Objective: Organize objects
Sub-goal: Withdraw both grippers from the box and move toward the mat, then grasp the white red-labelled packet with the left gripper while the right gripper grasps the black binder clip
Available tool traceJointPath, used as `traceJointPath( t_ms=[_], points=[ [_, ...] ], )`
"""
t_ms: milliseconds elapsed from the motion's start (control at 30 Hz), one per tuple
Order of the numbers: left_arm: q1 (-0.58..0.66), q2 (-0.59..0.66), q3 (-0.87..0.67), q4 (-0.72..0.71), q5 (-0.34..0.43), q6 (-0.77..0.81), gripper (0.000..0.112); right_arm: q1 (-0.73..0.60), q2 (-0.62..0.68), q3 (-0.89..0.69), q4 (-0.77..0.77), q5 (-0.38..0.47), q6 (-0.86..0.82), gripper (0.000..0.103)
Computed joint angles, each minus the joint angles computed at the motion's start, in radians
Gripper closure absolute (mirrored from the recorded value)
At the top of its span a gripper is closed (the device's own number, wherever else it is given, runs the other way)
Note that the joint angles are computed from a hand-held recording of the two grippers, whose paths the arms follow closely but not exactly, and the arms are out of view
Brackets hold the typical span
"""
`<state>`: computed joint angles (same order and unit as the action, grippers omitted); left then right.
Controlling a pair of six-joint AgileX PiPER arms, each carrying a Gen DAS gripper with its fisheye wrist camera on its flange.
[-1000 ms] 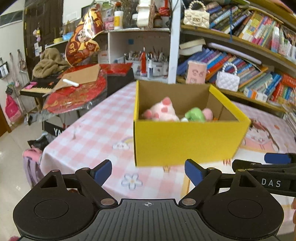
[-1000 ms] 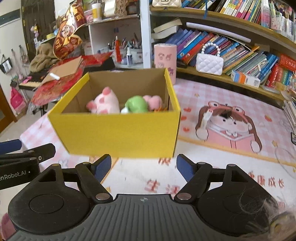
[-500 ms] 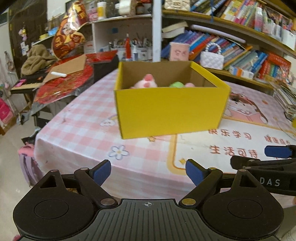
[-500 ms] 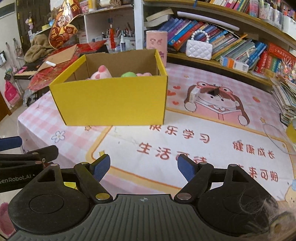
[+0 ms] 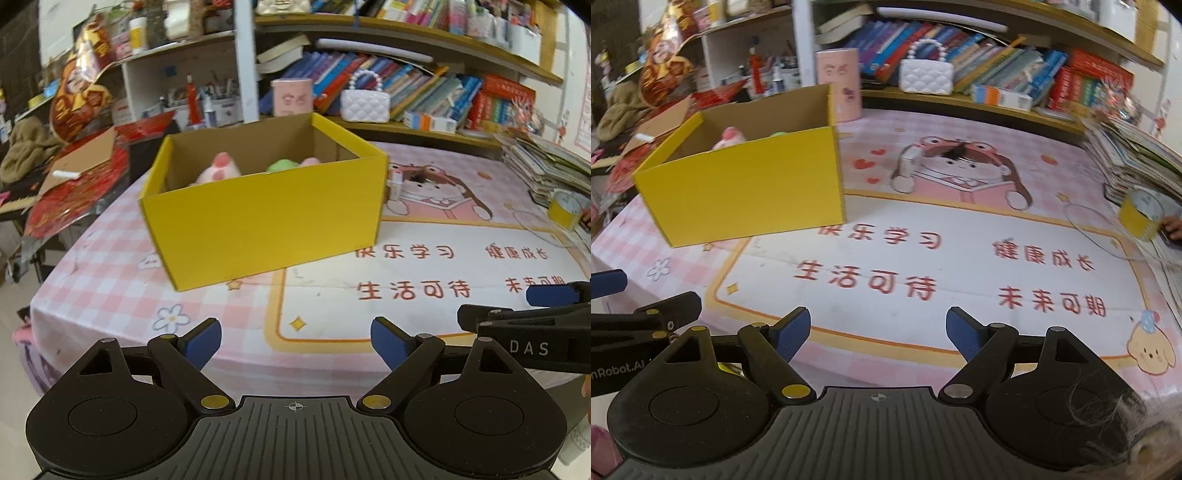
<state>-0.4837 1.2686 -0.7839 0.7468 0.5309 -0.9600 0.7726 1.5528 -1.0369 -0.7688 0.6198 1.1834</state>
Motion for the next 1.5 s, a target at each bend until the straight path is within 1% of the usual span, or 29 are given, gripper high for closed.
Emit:
traceJointPath(
  t_ms=[133, 233, 467, 733, 900, 1000, 1133, 1233, 1300, 1367, 1433, 1500],
  points=[
    [-0.021, 0.067, -0.057, -0.012, -0.011, 0.022, 0.022, -0.041, -0.014, 0.017, -0.003, -0.005, -0.005, 0.024],
    [-0.032, 0.131, -0.118, -0.056, -0.027, 0.071, 0.022, -0.087, -0.028, 0.030, 0.010, -0.011, -0.026, 0.024],
    [-0.084, 0.290, -0.289, -0.134, -0.045, 0.174, 0.022, -0.244, -0.053, 0.052, 0.075, -0.031, -0.128, 0.024],
    [-0.115, 0.476, -0.521, -0.230, -0.023, 0.265, 0.022, -0.438, -0.009, 0.001, 0.188, -0.084, -0.328, 0.024],
    [-0.132, 0.583, -0.661, -0.235, 0.014, 0.256, 0.022, -0.542, 0.054, -0.076, 0.289, -0.118, -0.499, 0.024],
    [-0.142, 0.645, -0.743, -0.209, 0.039, 0.207, 0.022, -0.598, 0.091, -0.123, 0.368, -0.143, -0.623, 0.024],
    [-0.166, 0.722, -0.847, -0.104, 0.090, 0.101, 0.022, -0.663, 0.150, -0.198, 0.484, -0.163, -0.792, 0.024],
    [-0.177, 0.792, -0.951, -0.055, 0.153, 0.056, 0.025, -0.700, 0.198, -0.256, 0.566, -0.169, -0.909, 0.024],
    [-0.175, 0.838, -1.024, -0.045, 0.193, 0.043, 0.041, -0.725, 0.234, -0.299, 0.641, -0.175, -1.014, 0.024],
    [-0.166, 0.902, -1.134, -0.074, 0.249, 0.060, 0.052, -0.748, 0.266, -0.333, 0.732, -0.181, -1.136, 0.025],
    [-0.150, 0.961, -1.237, -0.115, 0.287, 0.082, 0.054, -0.767, 0.303, -0.372, 0.834, -0.185, -1.261, 0.026],
    [-0.135, 1.044, -1.383, -0.155, 0.352, 0.113, 0.054, -0.781, 0.342, -0.417, 0.916, -0.174, -1.362, 0.027]
  ],
)
